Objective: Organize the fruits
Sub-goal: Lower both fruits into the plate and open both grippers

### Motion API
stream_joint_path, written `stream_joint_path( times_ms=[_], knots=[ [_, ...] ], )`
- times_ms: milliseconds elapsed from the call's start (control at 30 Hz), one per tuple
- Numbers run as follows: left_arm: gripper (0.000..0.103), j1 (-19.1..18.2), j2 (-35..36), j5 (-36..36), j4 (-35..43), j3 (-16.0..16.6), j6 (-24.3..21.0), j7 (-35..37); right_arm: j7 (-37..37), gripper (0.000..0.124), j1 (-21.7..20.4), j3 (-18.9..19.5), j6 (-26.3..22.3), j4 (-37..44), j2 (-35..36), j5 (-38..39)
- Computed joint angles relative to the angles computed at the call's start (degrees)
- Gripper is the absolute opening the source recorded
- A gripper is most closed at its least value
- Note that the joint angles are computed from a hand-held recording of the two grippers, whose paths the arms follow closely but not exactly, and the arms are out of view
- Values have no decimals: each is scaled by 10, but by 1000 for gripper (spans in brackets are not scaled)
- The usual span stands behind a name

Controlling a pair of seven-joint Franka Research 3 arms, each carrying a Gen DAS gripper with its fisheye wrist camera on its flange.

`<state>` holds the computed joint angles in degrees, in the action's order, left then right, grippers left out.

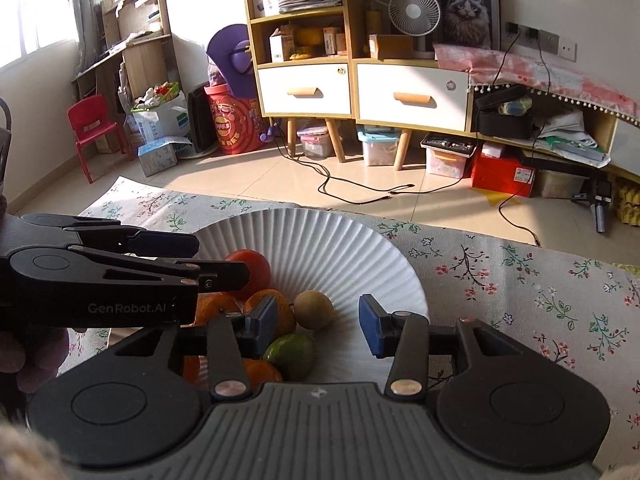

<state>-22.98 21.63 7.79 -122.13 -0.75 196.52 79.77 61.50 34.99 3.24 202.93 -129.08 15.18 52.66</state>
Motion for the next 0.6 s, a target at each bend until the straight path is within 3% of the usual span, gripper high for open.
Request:
stream_joint_path(
  times_ms=[167, 300, 400, 600],
  knots=[
    [79, -36, -37, -40, -49, 34, 20, 31, -16, 68, 13, 5, 20, -15, -18, 48],
    [85, -54, -67, -100, -90, 44, 36, 76, -77, 76, 28, 14, 34, -10, -28, 127],
    [87, -55, -89, -136, -117, 39, 42, 111, -151, 80, 34, 27, 43, 9, -30, 205],
    [92, -26, -129, -172, -165, 11, 57, 157, -207, 87, 21, 69, 68, 14, -40, 259]
  ],
)
